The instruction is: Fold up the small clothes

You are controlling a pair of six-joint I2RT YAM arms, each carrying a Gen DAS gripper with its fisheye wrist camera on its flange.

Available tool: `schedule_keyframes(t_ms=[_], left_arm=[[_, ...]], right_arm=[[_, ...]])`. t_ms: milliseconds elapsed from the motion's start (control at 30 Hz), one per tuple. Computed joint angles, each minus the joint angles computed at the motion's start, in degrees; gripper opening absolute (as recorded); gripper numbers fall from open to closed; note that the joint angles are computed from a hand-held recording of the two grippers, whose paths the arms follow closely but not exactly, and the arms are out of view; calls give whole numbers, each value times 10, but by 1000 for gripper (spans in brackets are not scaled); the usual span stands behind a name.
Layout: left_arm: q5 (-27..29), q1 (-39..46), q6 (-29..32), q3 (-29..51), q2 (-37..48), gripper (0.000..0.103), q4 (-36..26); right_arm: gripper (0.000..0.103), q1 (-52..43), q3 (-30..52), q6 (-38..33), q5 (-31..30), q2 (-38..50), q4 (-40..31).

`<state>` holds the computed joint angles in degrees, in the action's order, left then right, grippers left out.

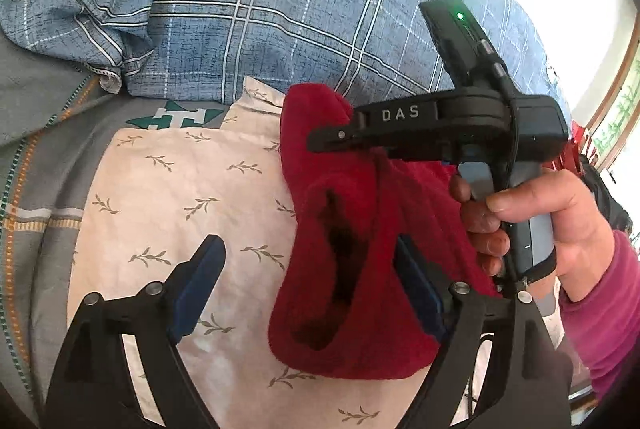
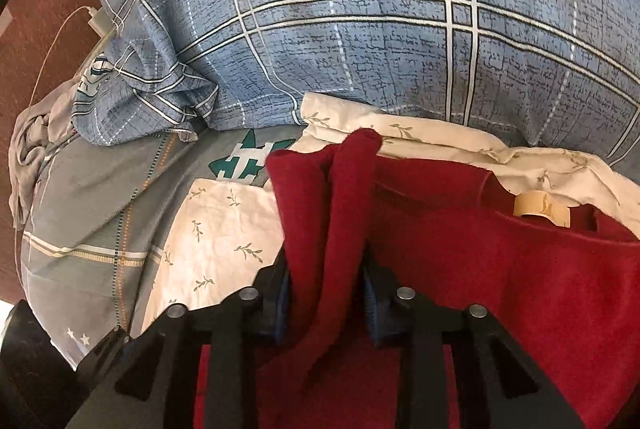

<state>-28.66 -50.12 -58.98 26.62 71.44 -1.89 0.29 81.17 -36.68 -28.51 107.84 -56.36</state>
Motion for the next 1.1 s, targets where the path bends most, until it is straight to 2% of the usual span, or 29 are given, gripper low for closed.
schedule_keyframes(t_ms=[100, 667, 767, 867, 900, 933, 967, 1000, 1033, 1100], left_arm=[[-3, -3, 1, 4, 11, 85, 2], [-15, -10, -4, 25, 37, 85, -25], [-3, -3, -6, 21, 33, 80, -21], [19, 5, -5, 9, 21, 62, -2], [24, 4, -3, 6, 17, 50, 4], [26, 1, 0, 7, 15, 41, 6], [19, -6, 2, 12, 17, 37, 2], [11, -13, 4, 18, 19, 28, -4], [1, -23, 3, 26, 22, 22, -11], [-17, -38, -7, 41, 25, 19, -29]], right_arm=[[40, -2, -4, 4, 0, 3, 4], [40, -9, -34, 22, -8, -17, 36], [43, -4, -33, 19, -4, -16, 35], [42, -2, -31, 20, -2, -13, 37], [41, -2, -34, 19, -3, -16, 41], [31, -1, -42, 15, -4, -24, 47], [26, -1, -48, 9, -8, -31, 49], [22, -1, -56, -1, -13, -42, 47], [21, 0, -65, -5, -12, -54, 53], [19, -2, -72, -17, -16, -74, 54]])
